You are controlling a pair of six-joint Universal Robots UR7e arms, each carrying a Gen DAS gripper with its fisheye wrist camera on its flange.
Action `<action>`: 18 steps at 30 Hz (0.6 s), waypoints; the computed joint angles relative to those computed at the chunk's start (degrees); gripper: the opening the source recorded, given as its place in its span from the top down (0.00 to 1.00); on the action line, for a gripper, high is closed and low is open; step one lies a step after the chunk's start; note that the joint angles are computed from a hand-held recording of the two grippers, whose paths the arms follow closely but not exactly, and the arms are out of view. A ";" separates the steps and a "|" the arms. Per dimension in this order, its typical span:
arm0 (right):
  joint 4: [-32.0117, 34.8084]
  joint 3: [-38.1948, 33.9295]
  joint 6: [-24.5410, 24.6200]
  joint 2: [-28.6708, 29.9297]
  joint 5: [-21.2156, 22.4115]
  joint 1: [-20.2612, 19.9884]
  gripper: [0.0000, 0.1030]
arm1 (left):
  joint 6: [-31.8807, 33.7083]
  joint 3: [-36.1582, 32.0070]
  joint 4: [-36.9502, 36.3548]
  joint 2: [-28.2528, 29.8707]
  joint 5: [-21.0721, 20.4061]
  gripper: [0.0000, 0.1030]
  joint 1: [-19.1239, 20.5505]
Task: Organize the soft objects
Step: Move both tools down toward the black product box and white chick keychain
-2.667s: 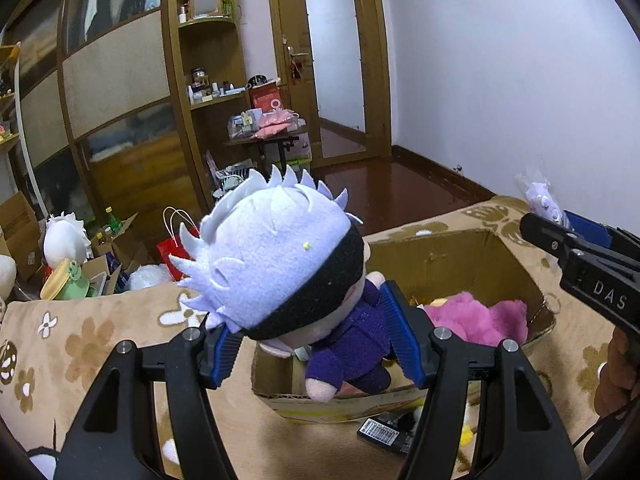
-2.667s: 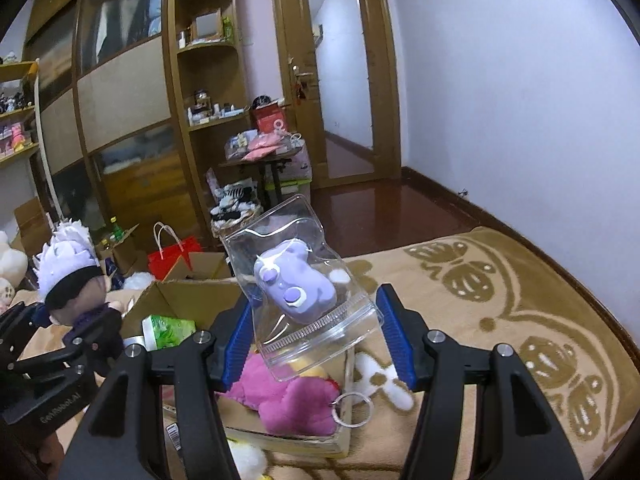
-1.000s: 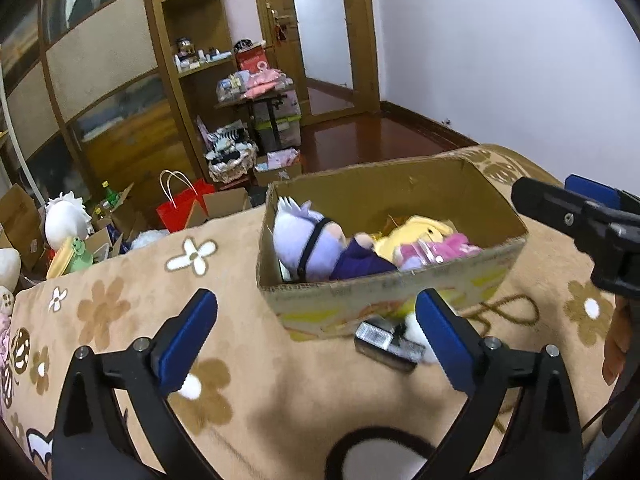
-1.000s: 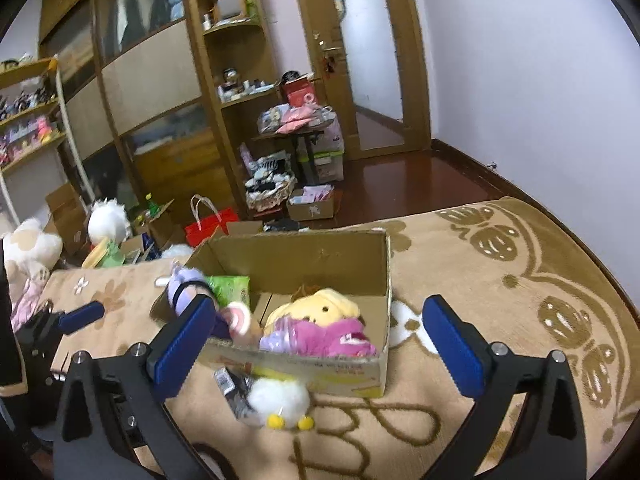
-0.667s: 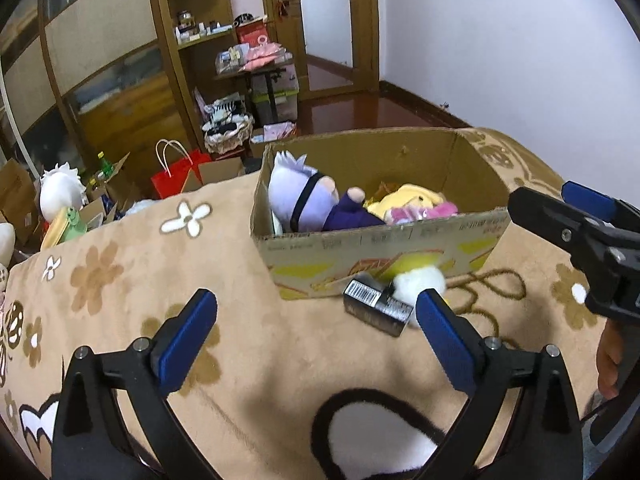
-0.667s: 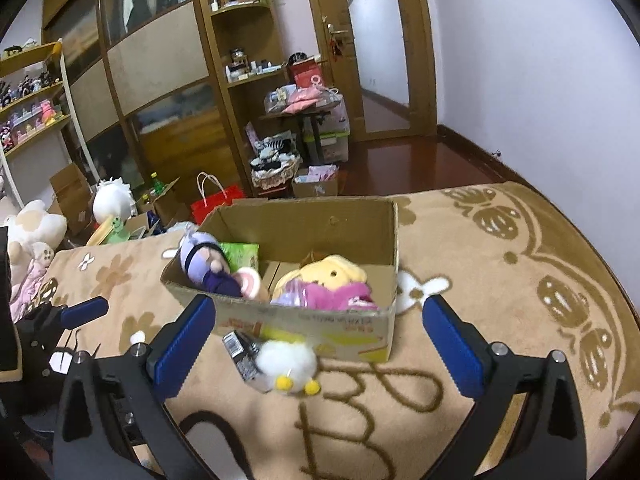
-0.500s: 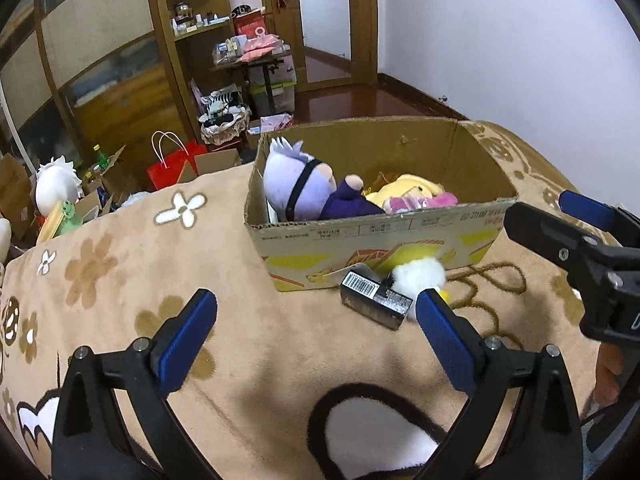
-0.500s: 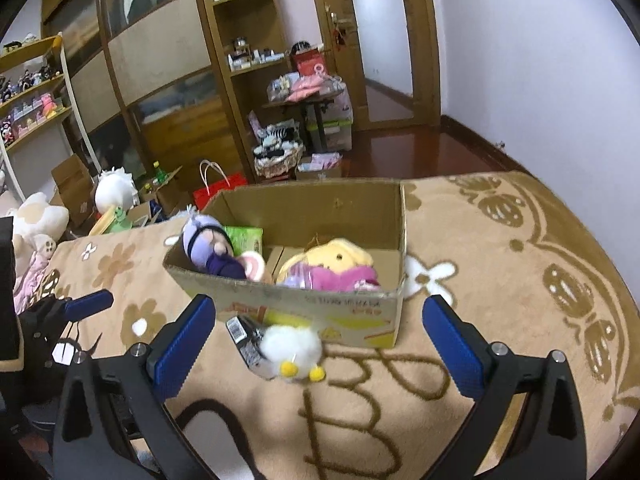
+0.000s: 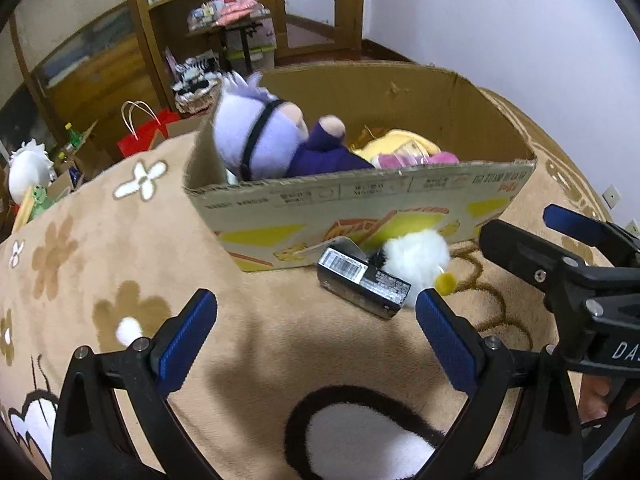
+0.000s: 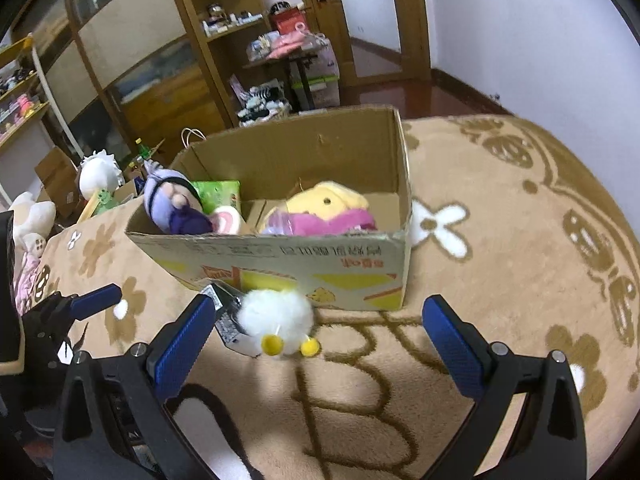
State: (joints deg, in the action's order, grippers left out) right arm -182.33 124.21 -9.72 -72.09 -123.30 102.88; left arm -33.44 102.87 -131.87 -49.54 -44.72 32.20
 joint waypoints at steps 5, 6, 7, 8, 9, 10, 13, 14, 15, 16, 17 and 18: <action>1.46 -0.47 2.00 0.40 2.10 -1.55 0.00 | 0.90 -1.13 0.36 1.51 -1.79 0.04 1.23; 1.70 -0.60 2.26 0.50 2.39 -1.77 0.00 | 0.94 -1.41 0.48 1.81 -2.00 0.04 1.42; 2.01 -0.66 2.52 0.53 2.66 -2.02 0.00 | 1.06 -1.57 0.34 2.02 -2.29 0.04 1.64; 2.40 -0.80 2.86 0.57 2.90 -2.27 0.00 | 1.10 -1.81 0.21 2.33 -2.58 0.04 1.84; 2.80 -0.91 3.20 0.63 3.16 -2.53 0.00 | 1.18 -2.01 0.05 2.53 -2.90 0.04 2.05; 3.10 -1.06 3.56 0.77 3.36 -2.79 0.00 | 1.28 -2.25 -0.13 2.76 -3.29 0.04 2.29; 3.58 -1.38 4.24 1.11 3.69 -3.36 0.00 | 1.44 -2.88 0.04 3.40 -3.80 0.04 2.74; 3.79 -1.48 4.61 1.24 3.89 -3.64 0.00 | 1.67 -2.99 0.03 3.55 -3.97 0.04 2.82; 3.94 -1.58 4.80 1.35 4.03 -3.75 0.00 | 1.92 -3.06 -0.10 3.66 -4.17 0.04 2.91; 4.12 -1.61 4.98 1.39 4.37 -3.98 0.00 | 2.11 -3.12 -0.20 3.75 -4.40 0.04 2.98; 4.46 -1.73 5.26 1.51 4.62 -4.20 0.00 | 2.27 -3.20 -0.17 3.88 -4.68 0.04 3.06; 4.64 -1.84 5.43 1.66 4.63 -4.31 0.00 | 2.34 -3.38 0.01 4.06 -4.81 0.04 3.15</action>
State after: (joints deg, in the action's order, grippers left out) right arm -177.70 122.38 -4.29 -70.43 -118.68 98.57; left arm -31.11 99.49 -131.86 -45.48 -49.53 35.34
